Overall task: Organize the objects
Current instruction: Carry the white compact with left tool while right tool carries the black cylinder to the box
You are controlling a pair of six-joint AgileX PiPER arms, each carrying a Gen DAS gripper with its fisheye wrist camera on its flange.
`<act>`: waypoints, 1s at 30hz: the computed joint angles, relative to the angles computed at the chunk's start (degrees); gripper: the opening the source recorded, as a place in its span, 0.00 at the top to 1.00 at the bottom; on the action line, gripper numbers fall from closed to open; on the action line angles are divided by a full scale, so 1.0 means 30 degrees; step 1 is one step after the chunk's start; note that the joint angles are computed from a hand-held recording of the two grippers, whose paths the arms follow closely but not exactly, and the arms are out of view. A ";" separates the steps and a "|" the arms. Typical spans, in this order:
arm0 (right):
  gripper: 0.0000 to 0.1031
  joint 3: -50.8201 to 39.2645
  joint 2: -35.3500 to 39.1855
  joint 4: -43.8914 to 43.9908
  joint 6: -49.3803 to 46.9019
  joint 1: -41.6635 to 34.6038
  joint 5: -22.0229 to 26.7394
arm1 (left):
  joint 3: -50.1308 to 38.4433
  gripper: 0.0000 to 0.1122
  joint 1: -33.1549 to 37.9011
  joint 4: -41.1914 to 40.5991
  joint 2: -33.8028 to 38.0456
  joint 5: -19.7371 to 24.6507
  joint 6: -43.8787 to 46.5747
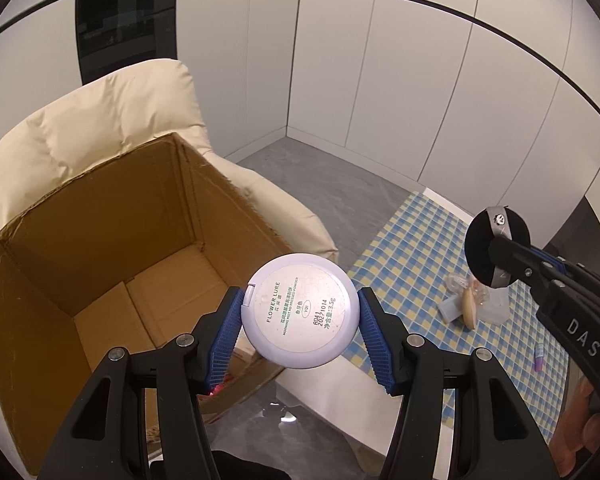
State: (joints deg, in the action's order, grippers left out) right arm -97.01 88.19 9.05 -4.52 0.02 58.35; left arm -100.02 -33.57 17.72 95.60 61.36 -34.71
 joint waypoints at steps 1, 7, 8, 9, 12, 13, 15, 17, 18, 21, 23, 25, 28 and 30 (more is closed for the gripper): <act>0.85 -0.0162 0.0048 -0.0073 0.0076 0.0161 0.0024 | 0.0078 0.49 0.0114 -0.0011 -0.0053 -0.0026 0.0018; 0.85 -0.0787 0.0515 0.0081 0.0273 0.0684 0.0088 | 0.0705 0.49 0.0603 0.0218 -0.0611 -0.0154 -0.0052; 0.85 -0.0897 0.0611 0.0099 0.0309 0.0750 0.0137 | 0.0844 0.49 0.0813 0.0130 -0.0736 -0.0197 -0.0028; 0.85 -0.1003 0.0711 0.0052 0.0396 0.0871 0.0159 | 0.0967 0.49 0.0928 0.0110 -0.0842 -0.0234 -0.0053; 0.85 -0.1371 0.0977 0.0005 0.0661 0.1302 0.0178 | 0.1258 0.49 0.1253 0.0118 -0.1154 -0.0218 -0.0051; 0.85 -0.1534 0.1081 0.0009 0.0759 0.1508 0.0171 | 0.1365 0.49 0.1306 0.0144 -0.1256 -0.0194 -0.0088; 0.85 -0.1767 0.1176 -0.0093 0.0879 0.1881 0.0193 | 0.1599 0.49 0.1653 0.0047 -0.1434 -0.0261 0.0017; 0.85 -0.1910 0.1219 -0.0265 0.0987 0.2315 0.0192 | 0.1832 0.49 0.2030 -0.0080 -0.1625 -0.0319 0.0165; 0.85 -0.1986 0.1260 -0.0343 0.1023 0.2505 0.0184 | 0.1931 0.49 0.2179 -0.0118 -0.1711 -0.0350 0.0201; 0.85 -0.2231 0.1394 -0.0555 0.1335 0.3074 0.0176 | 0.2257 0.49 0.2578 -0.0157 -0.1991 -0.0441 0.0317; 0.85 -0.2523 0.1569 -0.0639 0.1511 0.3442 0.0226 | 0.2547 0.49 0.2762 -0.0158 -0.2239 -0.0492 0.0313; 0.85 -0.2763 0.1720 -0.0810 0.1665 0.3843 0.0253 | 0.2663 0.49 0.3108 -0.0240 -0.2352 -0.0513 0.0432; 0.85 -0.3292 0.2053 -0.0987 0.1949 0.4415 0.0374 | 0.2993 0.49 0.3614 -0.0359 -0.2688 -0.0455 0.0580; 0.85 -0.3601 0.2260 -0.1194 0.2108 0.4856 0.0427 | 0.3162 0.49 0.4014 -0.0516 -0.2813 -0.0438 0.0736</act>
State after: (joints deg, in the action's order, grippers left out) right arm -107.82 94.97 5.47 1.81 14.59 59.63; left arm -90.54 -21.53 16.17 87.16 60.04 -32.50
